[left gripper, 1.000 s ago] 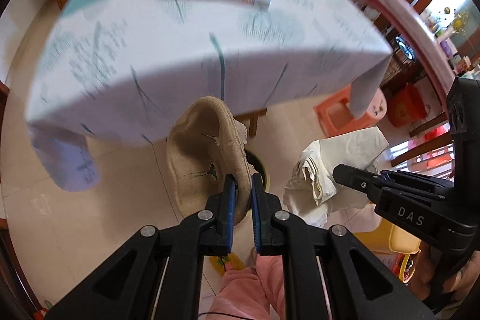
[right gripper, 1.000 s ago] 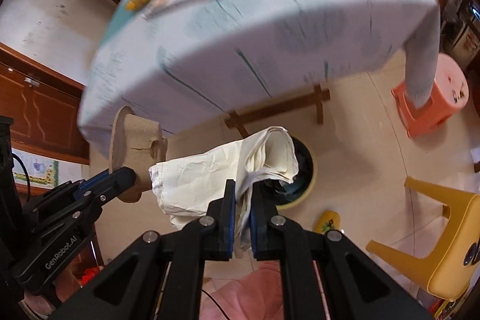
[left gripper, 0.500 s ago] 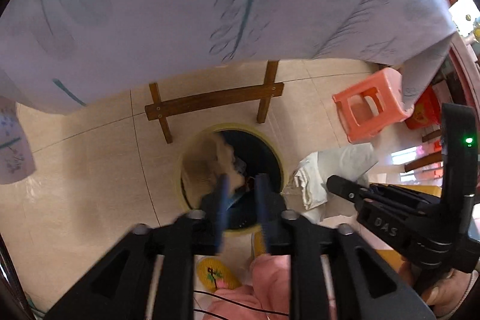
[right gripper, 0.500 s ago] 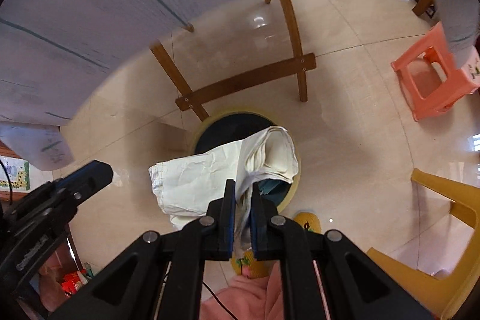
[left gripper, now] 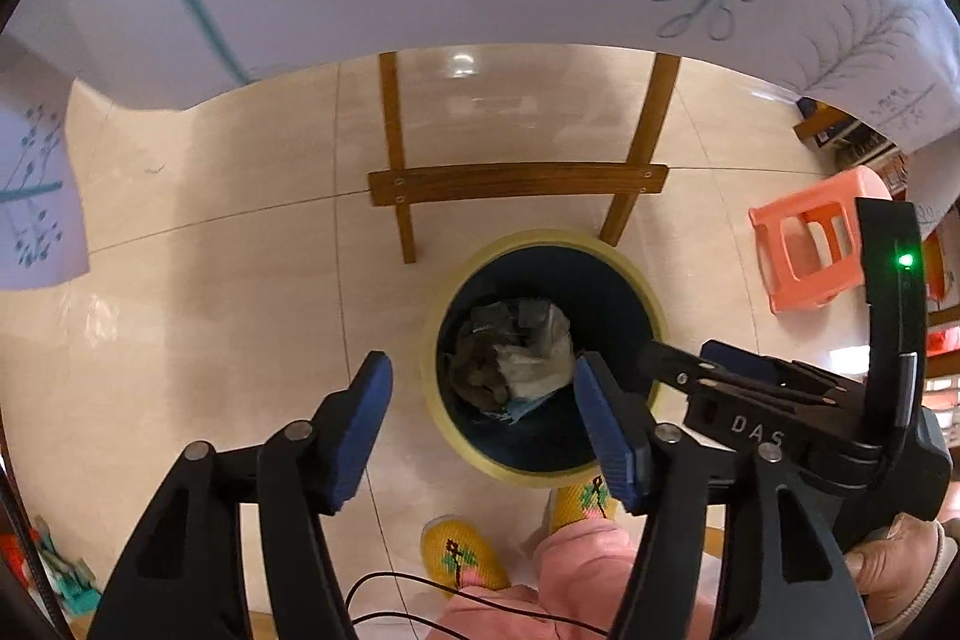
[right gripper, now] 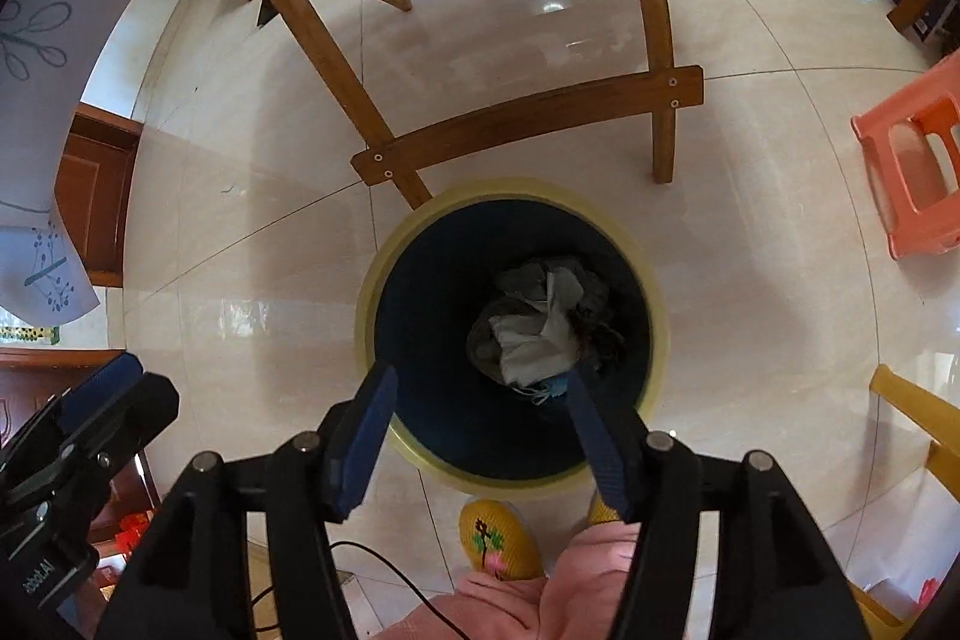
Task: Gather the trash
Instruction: 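Open both tools to drop the brown paper and tissue into the bin, then raise both open tools back toward the trash on the table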
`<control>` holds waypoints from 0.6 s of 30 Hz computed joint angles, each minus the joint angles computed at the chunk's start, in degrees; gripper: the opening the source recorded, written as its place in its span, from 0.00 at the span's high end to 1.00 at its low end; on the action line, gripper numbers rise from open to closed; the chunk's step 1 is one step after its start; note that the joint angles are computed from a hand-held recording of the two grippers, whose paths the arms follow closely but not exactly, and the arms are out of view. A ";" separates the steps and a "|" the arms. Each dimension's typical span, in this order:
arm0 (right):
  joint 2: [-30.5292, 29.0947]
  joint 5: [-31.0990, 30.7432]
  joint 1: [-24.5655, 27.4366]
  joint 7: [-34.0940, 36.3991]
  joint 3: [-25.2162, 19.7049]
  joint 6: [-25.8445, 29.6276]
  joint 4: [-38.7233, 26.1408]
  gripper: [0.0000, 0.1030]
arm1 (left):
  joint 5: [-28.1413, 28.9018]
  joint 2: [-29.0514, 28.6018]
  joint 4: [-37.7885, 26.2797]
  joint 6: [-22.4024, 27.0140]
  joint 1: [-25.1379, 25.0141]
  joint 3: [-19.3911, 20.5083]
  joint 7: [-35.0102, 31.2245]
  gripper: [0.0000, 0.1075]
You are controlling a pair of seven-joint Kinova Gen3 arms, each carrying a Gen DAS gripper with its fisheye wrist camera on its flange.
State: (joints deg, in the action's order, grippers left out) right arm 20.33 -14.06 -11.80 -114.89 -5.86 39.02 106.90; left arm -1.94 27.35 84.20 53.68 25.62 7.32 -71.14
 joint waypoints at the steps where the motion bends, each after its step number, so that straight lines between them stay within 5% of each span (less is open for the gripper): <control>1: -0.25 0.09 -0.01 -0.08 0.03 0.47 -0.24 0.40 | 0.09 -0.19 -0.14 0.51 -0.05 -0.09 0.24 0.40; 10: -4.49 2.11 -1.07 -2.32 0.78 6.90 -4.20 0.39 | -0.07 -3.56 -3.26 4.56 0.03 -0.05 2.20 0.40; 18: -9.83 3.56 -2.21 -5.43 0.97 19.62 -12.67 0.39 | 0.34 -7.30 -13.01 16.91 -0.90 0.36 3.22 0.40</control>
State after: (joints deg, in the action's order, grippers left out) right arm 10.50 -10.50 -14.01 -120.32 -4.89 58.64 94.23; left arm -1.60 20.04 71.19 70.60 24.73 7.69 -67.92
